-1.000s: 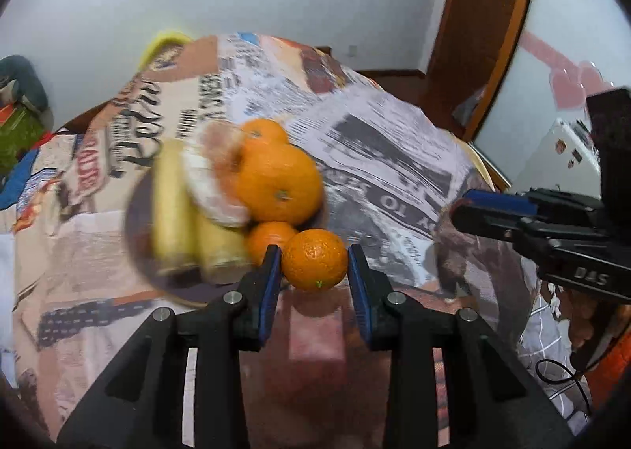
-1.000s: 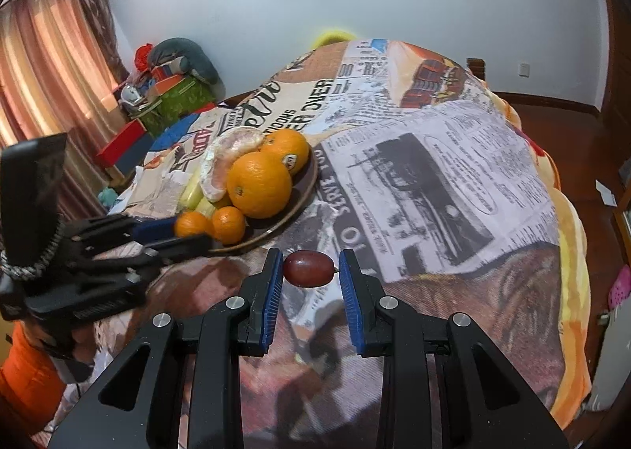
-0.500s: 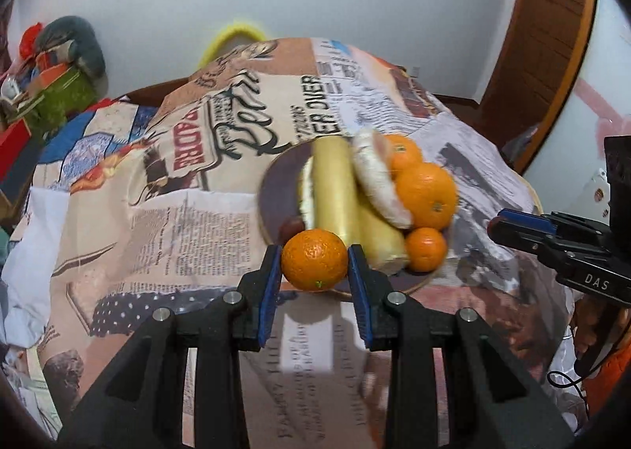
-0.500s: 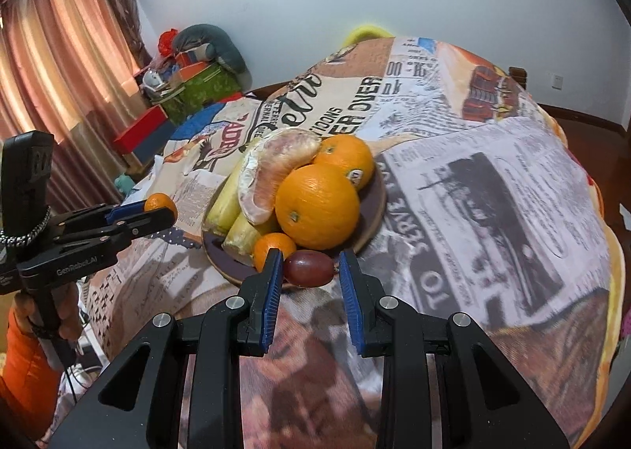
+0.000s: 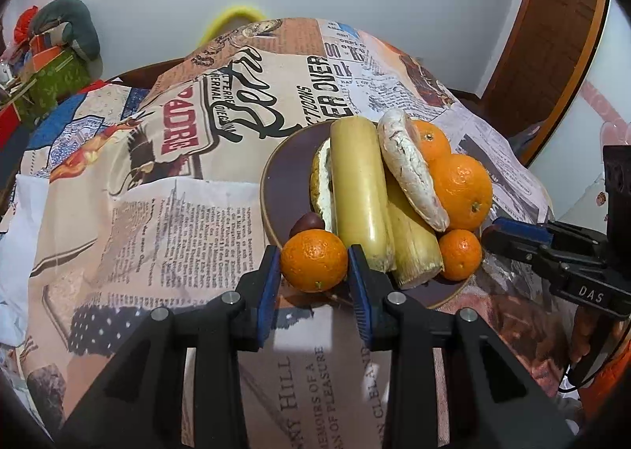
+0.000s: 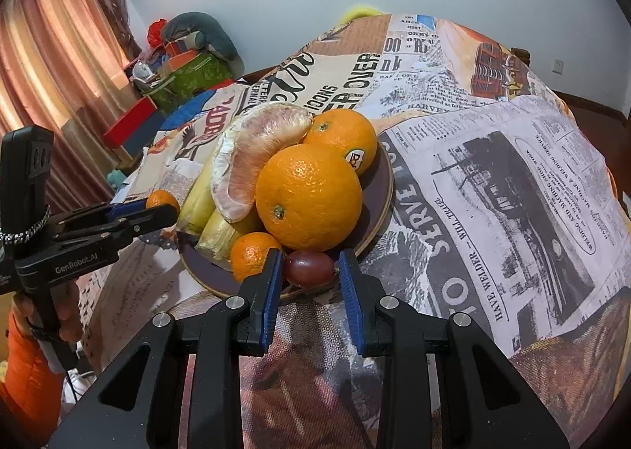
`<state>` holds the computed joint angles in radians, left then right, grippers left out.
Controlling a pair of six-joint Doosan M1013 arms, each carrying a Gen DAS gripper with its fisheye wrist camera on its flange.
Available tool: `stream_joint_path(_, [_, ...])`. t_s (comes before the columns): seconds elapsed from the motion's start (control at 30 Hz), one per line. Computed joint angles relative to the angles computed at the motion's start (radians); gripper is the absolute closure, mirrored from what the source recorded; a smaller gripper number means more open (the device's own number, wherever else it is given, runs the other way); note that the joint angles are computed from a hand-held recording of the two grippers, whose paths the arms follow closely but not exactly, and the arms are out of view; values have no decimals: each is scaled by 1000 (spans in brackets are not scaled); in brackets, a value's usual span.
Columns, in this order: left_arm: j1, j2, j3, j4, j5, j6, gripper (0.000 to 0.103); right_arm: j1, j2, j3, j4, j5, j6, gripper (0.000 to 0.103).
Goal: Organize fruits
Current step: 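Set the mandarin on the plate rim with the left tool while the right tool drops the date beside it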
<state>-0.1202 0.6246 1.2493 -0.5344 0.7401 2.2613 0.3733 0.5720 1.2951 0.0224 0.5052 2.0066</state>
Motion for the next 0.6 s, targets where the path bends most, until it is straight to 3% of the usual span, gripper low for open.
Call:
stream_joint_path(0.3, [2, 16, -26, 18, 25, -35, 67, -6, 6, -5, 37, 7, -26, 72])
stream_joint_path(0.4, [6, 17, -30, 0, 26, -32, 58, -7, 5, -4, 17, 4, -2, 66])
stream_joint_path(0.6, [8, -3, -10, -21, -1, -6, 57, 1, -5, 0, -52, -5, 48, 66])
